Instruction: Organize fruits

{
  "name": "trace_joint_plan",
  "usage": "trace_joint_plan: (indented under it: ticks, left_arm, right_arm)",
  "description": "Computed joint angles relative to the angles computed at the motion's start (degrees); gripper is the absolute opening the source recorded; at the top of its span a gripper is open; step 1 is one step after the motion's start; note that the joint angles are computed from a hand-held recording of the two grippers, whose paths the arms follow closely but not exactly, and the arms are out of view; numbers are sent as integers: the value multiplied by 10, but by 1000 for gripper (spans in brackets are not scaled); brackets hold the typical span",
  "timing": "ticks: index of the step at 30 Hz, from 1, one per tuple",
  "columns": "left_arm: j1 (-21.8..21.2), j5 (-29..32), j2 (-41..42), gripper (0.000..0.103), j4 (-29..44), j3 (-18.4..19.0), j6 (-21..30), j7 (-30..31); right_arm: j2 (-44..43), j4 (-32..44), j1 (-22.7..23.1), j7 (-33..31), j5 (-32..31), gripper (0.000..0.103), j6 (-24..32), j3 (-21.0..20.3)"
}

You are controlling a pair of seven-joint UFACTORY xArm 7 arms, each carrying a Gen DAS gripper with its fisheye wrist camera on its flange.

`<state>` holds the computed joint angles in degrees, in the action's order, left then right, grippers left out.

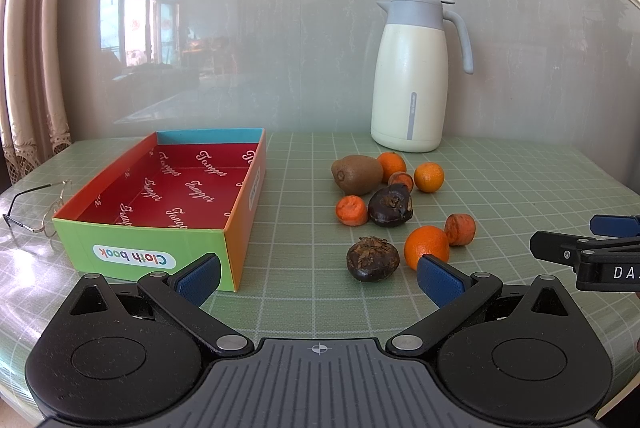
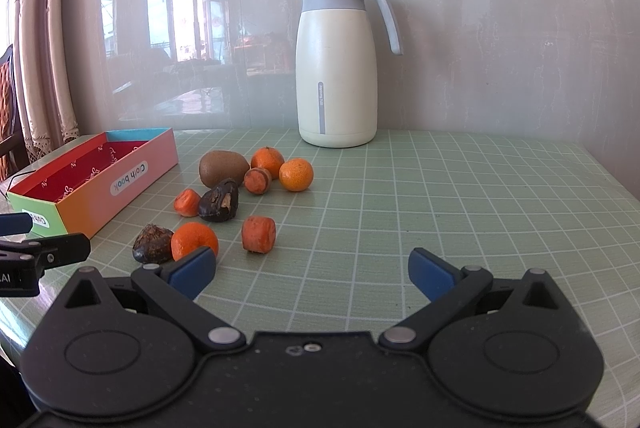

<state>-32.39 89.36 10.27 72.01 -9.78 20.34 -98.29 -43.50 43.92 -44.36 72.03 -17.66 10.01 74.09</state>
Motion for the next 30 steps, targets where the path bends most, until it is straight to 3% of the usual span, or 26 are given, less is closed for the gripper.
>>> trace_joint_plan:
  ticks: [17, 24, 30]
  left_arm:
    - [0, -10, 1, 103, 1, 0, -1, 9]
    - [-8, -45, 15, 103, 15, 3, -2, 42]
    - [-28, -89, 51, 103, 52, 17, -21, 106]
  right_arm:
    - [-1, -1, 1, -2, 2, 103, -1, -3]
    - [-17, -8, 4, 13, 6, 103, 5, -9]
    - [-30, -7, 7, 40, 13, 103, 47, -19]
